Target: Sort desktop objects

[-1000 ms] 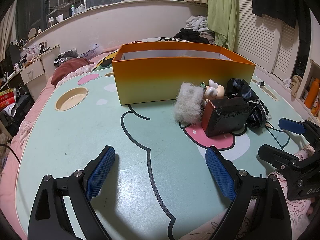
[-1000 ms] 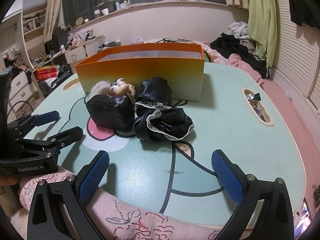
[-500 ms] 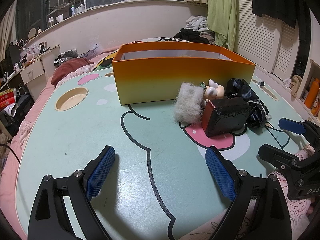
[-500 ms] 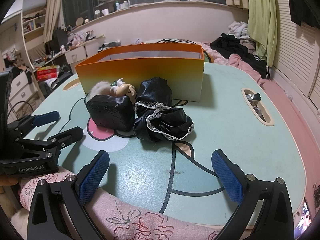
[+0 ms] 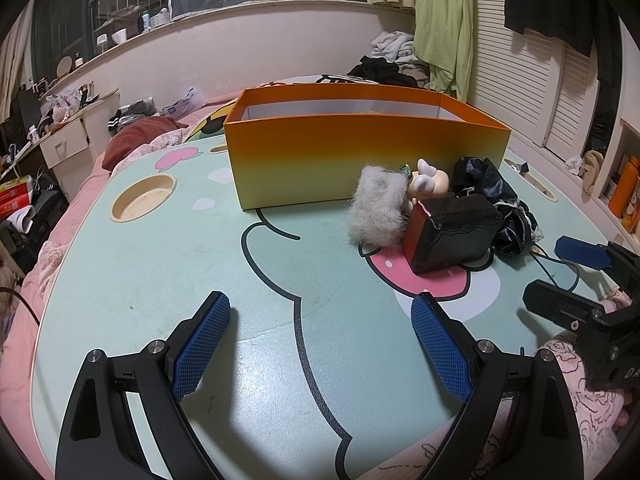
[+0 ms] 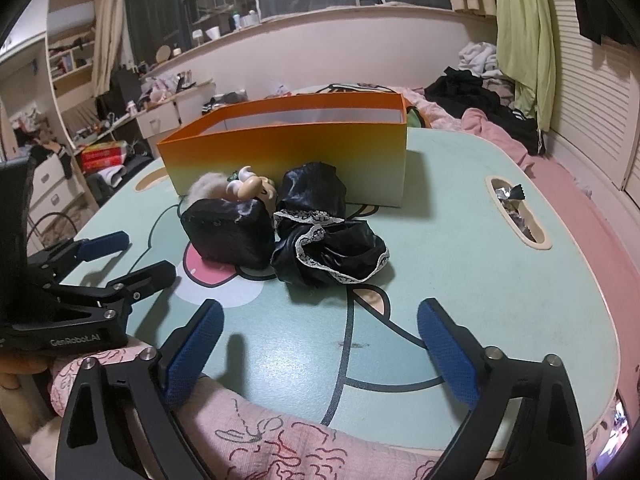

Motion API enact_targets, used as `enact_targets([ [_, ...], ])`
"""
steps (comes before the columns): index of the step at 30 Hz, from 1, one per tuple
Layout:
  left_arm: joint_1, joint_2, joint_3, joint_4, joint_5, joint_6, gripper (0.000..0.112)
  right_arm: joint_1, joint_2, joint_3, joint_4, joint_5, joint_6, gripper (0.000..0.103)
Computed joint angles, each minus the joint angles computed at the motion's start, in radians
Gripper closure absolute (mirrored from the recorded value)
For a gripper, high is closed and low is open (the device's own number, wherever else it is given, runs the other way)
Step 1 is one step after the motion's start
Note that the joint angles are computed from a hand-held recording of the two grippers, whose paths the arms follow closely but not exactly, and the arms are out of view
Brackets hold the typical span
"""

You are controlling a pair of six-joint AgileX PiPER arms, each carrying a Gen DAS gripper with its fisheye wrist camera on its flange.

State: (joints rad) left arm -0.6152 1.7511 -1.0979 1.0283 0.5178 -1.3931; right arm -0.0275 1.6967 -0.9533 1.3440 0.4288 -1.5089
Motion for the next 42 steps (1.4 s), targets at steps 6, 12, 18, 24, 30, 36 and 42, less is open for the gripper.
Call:
enact_targets([
  [6,0.0,0.0,0.0,0.001,0.0,-0.001,0.02,-0.075,-0.003,-0.017,0.088,0.115,-0.028,0.02],
  [12,-0.001,-0.001,0.001,0.003,0.001,-0.004,0.02,-0.024,0.065,-0.193,-0.102,0.082,0.307,0.031],
  [18,-0.003,-0.003,0.003,0.006,0.003,-0.004,0.02,0.033,0.185,-0.353,-0.467,0.102,0.685,0.057],
  [24,0.0,-0.024,0.018,0.012,-0.01,-0.01,0.02,-0.073,0.168,-0.235,-0.036,0.194,0.298,0.073],
  [30,-0.029,-0.079,0.037,0.09,-0.071,-0.016,0.02,-0.139,0.094,-0.109,0.282,0.175,0.055,0.074],
  [36,-0.017,-0.001,-0.174,-0.354,-0.082,0.435,0.02,-0.171,0.072,-0.082,0.36,0.154,0.044,0.074],
  [42,-0.01,0.197,-0.501,-0.606,0.153,0.632,0.031,-0.169,0.075,-0.088,0.337,0.162,0.05,0.073],
])
